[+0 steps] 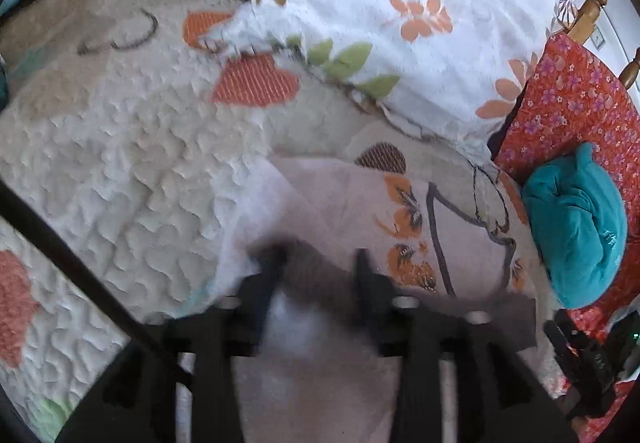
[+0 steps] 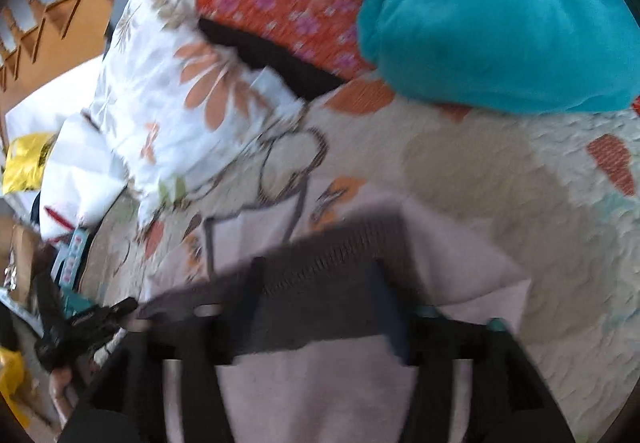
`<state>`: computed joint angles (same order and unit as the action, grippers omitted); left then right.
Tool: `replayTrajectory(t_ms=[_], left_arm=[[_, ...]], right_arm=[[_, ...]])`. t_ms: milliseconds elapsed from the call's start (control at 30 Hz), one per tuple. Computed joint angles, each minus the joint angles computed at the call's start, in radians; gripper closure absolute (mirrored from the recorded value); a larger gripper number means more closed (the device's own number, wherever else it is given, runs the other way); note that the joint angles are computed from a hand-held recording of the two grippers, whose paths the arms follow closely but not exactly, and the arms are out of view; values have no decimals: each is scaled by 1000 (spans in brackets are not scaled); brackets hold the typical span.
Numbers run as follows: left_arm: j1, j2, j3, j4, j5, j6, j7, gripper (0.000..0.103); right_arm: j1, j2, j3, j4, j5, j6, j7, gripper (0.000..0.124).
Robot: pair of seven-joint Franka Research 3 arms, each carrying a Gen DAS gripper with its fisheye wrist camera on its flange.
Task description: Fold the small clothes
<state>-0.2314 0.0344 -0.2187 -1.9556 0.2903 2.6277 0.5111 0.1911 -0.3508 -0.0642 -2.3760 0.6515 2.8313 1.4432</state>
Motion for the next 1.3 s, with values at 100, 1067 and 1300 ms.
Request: replayTrajectory(t_ms=[100, 1067, 1300], left_arm=[[2, -49, 5, -35, 81, 4, -90, 44], [-18, -242, -32, -283, -25, -206, 228, 44], [-23, -232, -21, -266, -48, -221, 221, 43]], right_arm=[[-40, -30, 11, -6, -49, -36, 48, 58], [-264, -409, 205, -223, -542, -473, 158, 119], [-334, -405, 214, -216, -765, -461, 334, 118]])
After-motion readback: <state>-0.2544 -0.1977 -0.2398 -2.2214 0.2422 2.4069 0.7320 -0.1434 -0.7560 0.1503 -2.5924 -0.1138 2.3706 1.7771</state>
